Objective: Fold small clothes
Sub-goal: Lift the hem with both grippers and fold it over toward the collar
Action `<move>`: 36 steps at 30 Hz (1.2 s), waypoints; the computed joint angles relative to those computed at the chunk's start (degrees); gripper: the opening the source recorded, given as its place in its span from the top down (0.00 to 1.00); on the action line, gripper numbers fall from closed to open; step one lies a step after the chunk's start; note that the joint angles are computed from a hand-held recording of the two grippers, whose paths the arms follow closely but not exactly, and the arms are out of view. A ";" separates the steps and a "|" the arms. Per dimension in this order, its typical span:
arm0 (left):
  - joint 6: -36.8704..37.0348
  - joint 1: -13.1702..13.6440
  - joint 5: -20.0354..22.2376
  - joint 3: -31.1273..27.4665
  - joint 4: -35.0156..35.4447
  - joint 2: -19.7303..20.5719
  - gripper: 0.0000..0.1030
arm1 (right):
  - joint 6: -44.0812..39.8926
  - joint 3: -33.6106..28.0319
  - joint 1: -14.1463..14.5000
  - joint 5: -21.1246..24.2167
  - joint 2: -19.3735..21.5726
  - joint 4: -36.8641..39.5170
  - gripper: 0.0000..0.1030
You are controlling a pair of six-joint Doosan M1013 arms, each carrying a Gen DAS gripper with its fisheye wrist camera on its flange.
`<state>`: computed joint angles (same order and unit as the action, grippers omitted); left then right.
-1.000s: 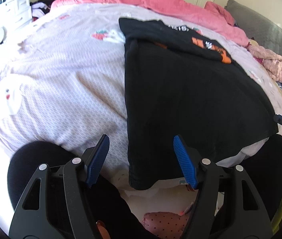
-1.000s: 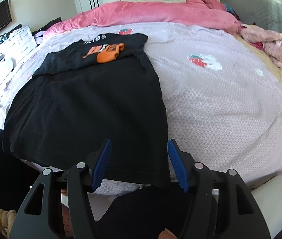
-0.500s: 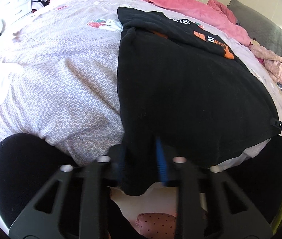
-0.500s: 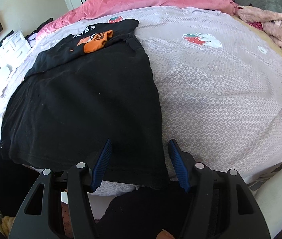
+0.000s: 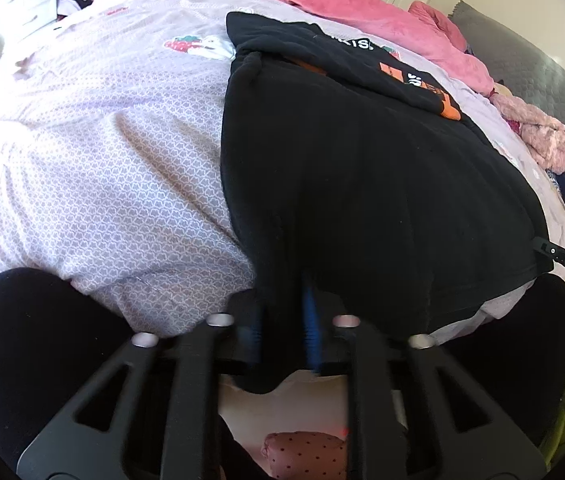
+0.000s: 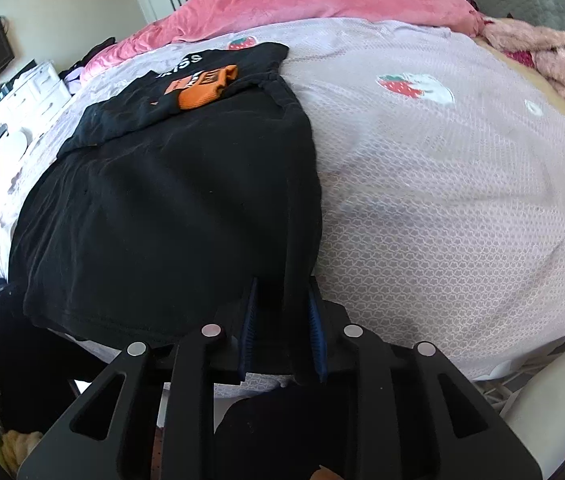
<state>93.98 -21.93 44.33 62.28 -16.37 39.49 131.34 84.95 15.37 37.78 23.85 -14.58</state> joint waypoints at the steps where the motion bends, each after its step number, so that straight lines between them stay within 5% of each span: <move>1: 0.57 0.13 -0.27 0.20 -0.92 -0.20 0.97 | -0.26 0.31 0.02 -0.99 -0.24 0.12 0.94; 10: 6.90 1.26 -7.88 2.76 -9.95 -3.34 0.97 | 8.20 3.92 -0.22 -13.23 -4.41 -7.68 0.94; 18: 6.40 2.93 -9.99 -3.72 -16.49 -0.87 0.97 | 11.54 0.88 -2.06 -19.59 -3.83 -10.51 0.94; 28: -0.15 3.79 -8.22 -14.87 -16.43 5.15 0.97 | 15.76 -7.92 -3.57 -19.24 1.01 -14.90 0.94; 36: -9.87 3.84 -3.62 -31.32 -11.51 13.91 0.97 | 13.88 -16.97 -4.89 -15.41 6.57 -10.92 0.94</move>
<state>84.10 -18.09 40.71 30.95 -27.88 53.40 145.22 67.98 10.48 22.38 30.42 -25.50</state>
